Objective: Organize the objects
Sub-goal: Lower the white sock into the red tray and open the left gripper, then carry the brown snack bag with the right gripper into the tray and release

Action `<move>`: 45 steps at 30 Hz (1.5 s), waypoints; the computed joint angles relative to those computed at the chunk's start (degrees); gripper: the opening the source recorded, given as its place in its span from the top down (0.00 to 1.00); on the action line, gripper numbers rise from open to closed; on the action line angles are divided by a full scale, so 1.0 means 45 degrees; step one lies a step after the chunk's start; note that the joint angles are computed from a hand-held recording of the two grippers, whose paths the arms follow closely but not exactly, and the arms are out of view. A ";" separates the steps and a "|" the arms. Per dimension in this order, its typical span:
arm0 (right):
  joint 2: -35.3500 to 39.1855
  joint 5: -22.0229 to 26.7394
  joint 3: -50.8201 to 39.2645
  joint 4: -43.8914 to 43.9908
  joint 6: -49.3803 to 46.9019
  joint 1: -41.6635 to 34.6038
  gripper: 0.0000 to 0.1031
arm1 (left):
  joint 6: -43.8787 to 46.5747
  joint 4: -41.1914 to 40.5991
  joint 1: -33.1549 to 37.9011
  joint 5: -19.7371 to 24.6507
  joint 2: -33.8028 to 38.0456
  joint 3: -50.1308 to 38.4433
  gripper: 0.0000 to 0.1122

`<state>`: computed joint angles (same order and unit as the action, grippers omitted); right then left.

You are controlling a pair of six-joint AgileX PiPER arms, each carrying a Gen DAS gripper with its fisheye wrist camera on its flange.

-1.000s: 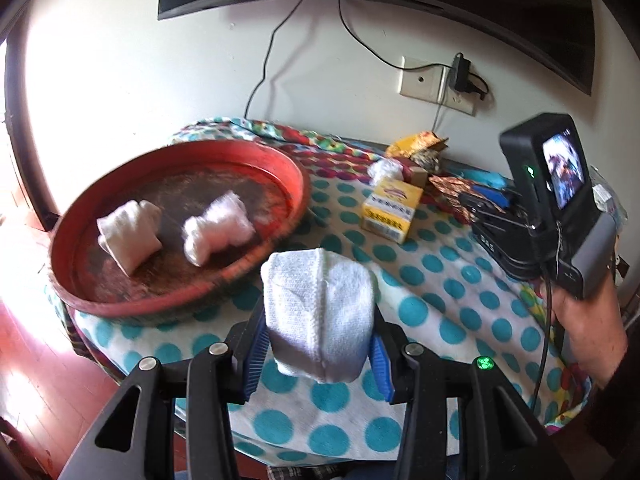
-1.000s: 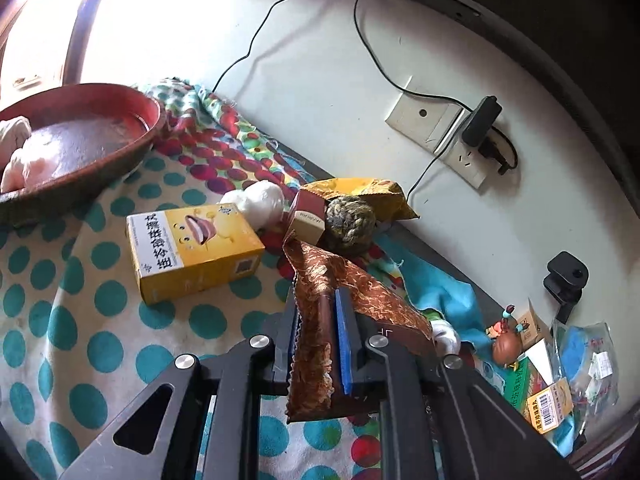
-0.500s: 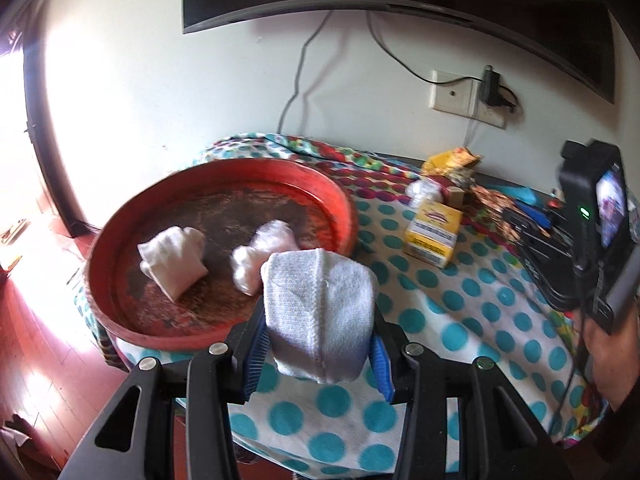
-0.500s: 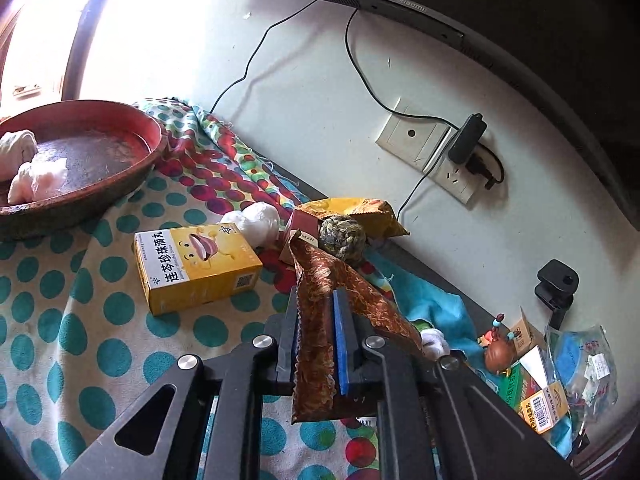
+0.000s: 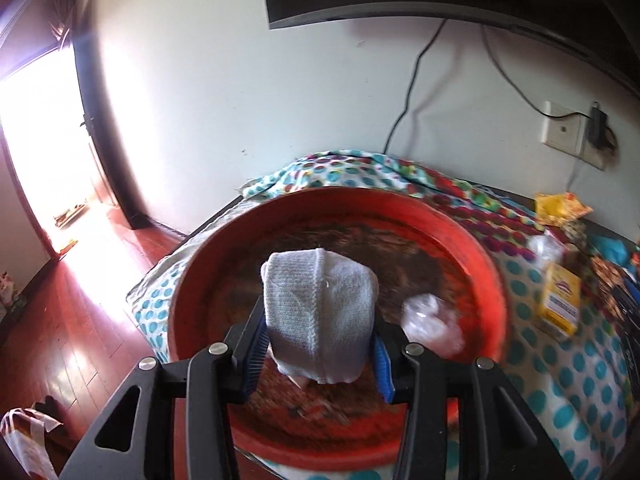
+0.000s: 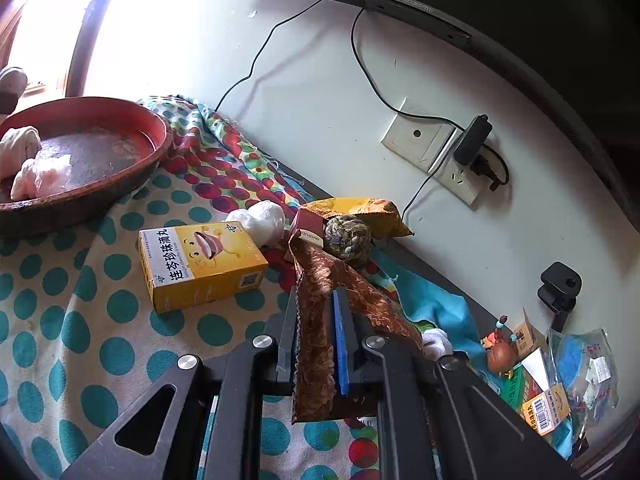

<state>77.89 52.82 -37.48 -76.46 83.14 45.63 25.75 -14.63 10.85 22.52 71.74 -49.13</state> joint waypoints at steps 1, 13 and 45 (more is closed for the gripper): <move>0.0005 0.0016 -0.0003 0.0010 -0.0011 0.0017 0.88 | -0.0405 0.0410 -0.0029 -0.0079 0.0260 -0.0159 0.60; -0.0007 -0.0071 0.0026 0.0006 -0.0101 -0.0019 0.87 | -0.2987 0.2814 -0.0263 -0.0249 0.1884 -0.0937 0.51; 0.5283 0.2490 -0.9258 0.1155 -0.5074 0.3126 0.88 | 1.3083 -0.9593 1.0035 0.7319 -0.1000 0.2013 0.20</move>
<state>101.66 64.02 -79.14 -71.26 60.30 59.70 84.62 -57.79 56.00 55.46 67.23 -40.07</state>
